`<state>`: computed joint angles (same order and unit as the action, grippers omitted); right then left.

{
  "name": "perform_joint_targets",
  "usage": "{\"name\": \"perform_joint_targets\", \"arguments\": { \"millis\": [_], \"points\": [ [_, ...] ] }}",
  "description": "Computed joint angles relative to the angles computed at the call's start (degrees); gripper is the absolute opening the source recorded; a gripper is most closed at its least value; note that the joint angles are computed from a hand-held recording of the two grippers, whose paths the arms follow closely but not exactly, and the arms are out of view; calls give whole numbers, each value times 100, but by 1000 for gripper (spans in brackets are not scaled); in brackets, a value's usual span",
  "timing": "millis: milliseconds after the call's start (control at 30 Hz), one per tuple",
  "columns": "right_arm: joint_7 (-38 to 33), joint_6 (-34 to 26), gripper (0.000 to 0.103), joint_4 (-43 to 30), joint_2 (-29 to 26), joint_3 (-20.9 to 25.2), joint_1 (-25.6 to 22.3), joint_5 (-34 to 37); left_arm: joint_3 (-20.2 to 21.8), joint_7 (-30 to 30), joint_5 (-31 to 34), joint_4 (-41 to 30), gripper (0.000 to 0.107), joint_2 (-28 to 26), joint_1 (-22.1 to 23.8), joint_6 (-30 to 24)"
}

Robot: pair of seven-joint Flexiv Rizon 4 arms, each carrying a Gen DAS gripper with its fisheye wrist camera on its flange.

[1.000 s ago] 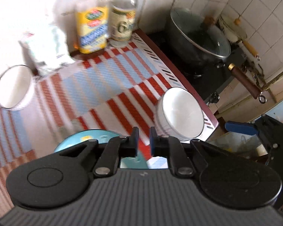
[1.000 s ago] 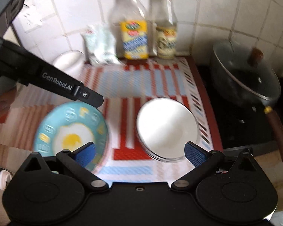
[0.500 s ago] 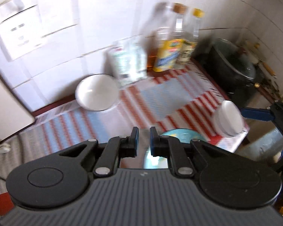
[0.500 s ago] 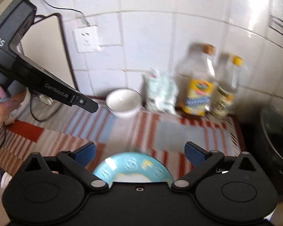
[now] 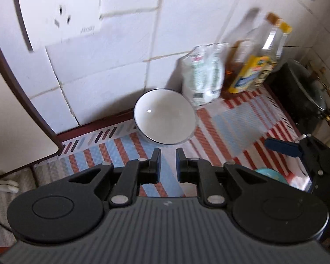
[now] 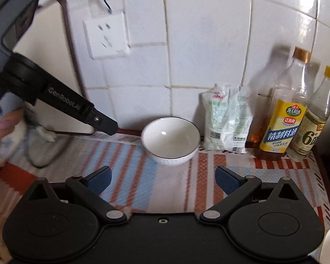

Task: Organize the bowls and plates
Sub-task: 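Close the left tool on the third bowl rim while the right tool grips it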

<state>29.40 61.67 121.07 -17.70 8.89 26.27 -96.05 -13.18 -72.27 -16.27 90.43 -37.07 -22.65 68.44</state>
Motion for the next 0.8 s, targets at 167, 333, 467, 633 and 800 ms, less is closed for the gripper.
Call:
{"name": "perform_joint_targets", "arguments": {
  "millis": [167,333,467,633,800],
  "points": [
    [-84,67,102,-431,-599,-220,-2,-4,310,-344,237,-889,13,-726,-219,-350],
    [-58,177,102,-832,-1092,-420,9,50,709,-626,664,-1850,13,-1371,-527,-702],
    [-32,537,102,-1151,-1447,-511,-105,83,975,-786,1036,-2542,20,-1736,-712,-1152],
    [-247,637,102,-1410,-1719,-699,1,360,1032,-911,1238,-3107,23,-2090,-746,-1442],
    [-239,858,102,-1636,-1935,-856,21,363,907,-857,1248,-3281,13,-2233,-682,-1506]
  ]
}}
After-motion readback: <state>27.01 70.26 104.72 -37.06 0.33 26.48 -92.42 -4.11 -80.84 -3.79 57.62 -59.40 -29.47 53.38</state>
